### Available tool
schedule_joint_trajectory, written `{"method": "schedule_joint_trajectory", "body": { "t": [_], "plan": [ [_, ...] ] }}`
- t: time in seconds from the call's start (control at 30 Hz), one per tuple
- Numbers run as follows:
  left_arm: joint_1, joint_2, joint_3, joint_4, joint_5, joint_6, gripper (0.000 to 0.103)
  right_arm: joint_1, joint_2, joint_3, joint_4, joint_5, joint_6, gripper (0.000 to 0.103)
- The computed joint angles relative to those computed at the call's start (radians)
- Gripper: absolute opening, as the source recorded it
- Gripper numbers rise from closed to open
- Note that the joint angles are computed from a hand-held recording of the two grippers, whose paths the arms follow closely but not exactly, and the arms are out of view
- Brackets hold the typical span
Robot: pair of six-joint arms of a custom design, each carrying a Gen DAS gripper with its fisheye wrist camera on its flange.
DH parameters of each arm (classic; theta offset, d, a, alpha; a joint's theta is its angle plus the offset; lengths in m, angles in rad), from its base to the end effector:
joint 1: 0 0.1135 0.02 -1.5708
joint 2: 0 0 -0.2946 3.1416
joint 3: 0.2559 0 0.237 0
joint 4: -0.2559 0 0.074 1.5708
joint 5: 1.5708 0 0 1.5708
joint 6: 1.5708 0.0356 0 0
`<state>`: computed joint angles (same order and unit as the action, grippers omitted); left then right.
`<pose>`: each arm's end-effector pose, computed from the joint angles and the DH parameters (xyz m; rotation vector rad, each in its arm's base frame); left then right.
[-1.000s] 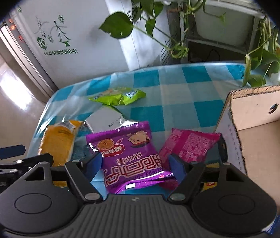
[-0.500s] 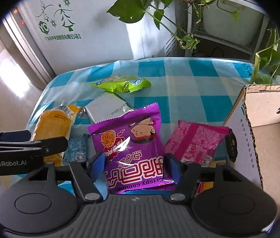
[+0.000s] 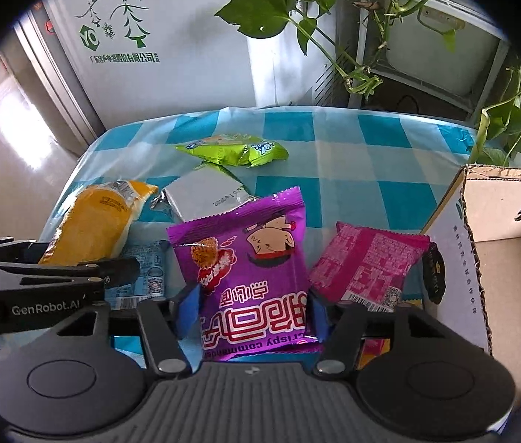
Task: Organize snacks
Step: 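Grasp the purple crispy snack bag with the right gripper while the left grasps the yellow bread bag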
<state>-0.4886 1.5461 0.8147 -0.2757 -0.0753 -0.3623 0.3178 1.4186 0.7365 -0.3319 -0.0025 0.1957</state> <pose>0.2502 -0.1300 0.2070 0.1352 2.5859 -0.2206 0.2366 0.0779 0.2137 -0.1594 2.5922 0.1916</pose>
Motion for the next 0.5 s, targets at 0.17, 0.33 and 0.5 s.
{"method": "schedule_joint_trajectory", "body": {
  "t": [0.17, 0.33, 0.5],
  "plan": [
    [0.007, -0.026, -0.011, -0.003, -0.001, -0.005, 0.062, 0.018, -0.009, 0.000, -0.007, 0.009, -0.004, 0.064],
    [0.009, -0.050, -0.022, 0.001, -0.007, 0.001, 0.061, 0.036, -0.023, 0.003, -0.013, 0.018, -0.003, 0.061],
    [0.001, -0.073, -0.033, 0.010, -0.022, -0.002, 0.061, 0.030, -0.029, 0.000, -0.015, 0.015, 0.003, 0.061]
  ]
}}
